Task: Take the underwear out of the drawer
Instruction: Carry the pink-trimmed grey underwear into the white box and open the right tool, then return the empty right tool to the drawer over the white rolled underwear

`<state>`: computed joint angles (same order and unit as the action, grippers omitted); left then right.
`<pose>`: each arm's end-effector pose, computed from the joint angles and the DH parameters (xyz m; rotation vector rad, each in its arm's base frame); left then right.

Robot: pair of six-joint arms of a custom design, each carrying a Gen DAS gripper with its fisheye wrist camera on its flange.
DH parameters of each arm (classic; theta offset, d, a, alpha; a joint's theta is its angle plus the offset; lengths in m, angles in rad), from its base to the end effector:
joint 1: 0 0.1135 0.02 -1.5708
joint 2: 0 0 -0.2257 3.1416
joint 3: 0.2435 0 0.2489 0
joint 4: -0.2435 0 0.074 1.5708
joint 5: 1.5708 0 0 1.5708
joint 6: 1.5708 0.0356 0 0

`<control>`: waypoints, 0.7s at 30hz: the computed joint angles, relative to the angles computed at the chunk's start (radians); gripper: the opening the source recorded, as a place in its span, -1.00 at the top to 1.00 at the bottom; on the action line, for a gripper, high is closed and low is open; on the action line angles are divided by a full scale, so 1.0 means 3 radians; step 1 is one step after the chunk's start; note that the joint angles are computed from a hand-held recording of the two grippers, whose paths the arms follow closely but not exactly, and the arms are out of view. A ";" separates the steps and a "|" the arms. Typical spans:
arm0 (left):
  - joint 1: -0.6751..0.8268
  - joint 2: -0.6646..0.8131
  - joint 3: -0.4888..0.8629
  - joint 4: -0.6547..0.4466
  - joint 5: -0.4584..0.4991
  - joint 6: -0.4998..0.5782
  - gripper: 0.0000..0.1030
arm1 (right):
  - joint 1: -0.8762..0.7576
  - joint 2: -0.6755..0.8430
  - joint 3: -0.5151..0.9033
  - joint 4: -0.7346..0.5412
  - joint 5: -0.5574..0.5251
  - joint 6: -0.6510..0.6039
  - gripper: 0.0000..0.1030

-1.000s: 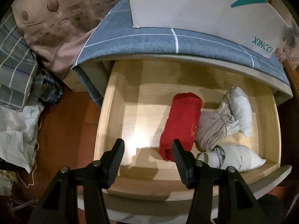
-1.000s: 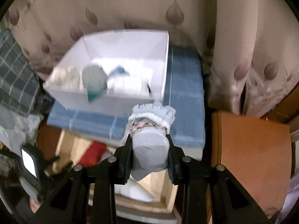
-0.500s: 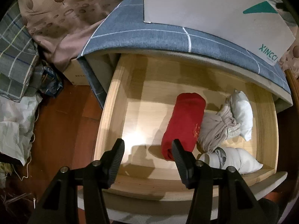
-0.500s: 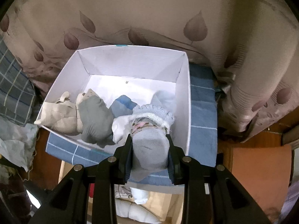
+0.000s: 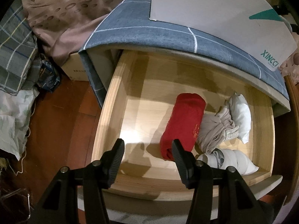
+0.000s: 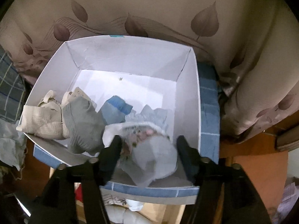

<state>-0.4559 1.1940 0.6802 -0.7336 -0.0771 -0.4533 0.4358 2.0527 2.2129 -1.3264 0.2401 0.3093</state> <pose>0.1912 -0.0907 0.1531 -0.0140 2.8157 -0.1041 0.3628 0.1596 0.3115 -0.1031 2.6766 -0.1010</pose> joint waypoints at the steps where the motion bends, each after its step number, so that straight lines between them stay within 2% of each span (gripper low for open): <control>1: 0.0003 -0.0001 0.0000 0.0002 0.0001 0.0001 -0.04 | 0.0002 0.0002 0.0023 -0.0010 0.0012 -0.0009 -0.31; 13: 0.0004 0.0029 0.0027 -0.0026 0.0020 -0.0022 -0.04 | -0.0022 -0.0229 0.0144 -0.0199 -0.0107 -0.0036 -0.39; 16: 0.0003 0.0034 0.0035 -0.0025 0.0025 -0.0013 -0.04 | 0.0032 -0.0488 -0.0077 -0.0207 -0.0195 -0.0109 -0.39; 21: 0.0026 0.0066 0.0051 -0.0036 0.0045 0.0007 -0.04 | 0.0293 -0.1058 -0.0851 -0.0250 -0.0193 -0.0188 -0.34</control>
<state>-0.4481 1.2138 0.6955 -0.7444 -0.0637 -0.4513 0.5238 1.7353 1.9577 -1.4016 0.1823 0.2528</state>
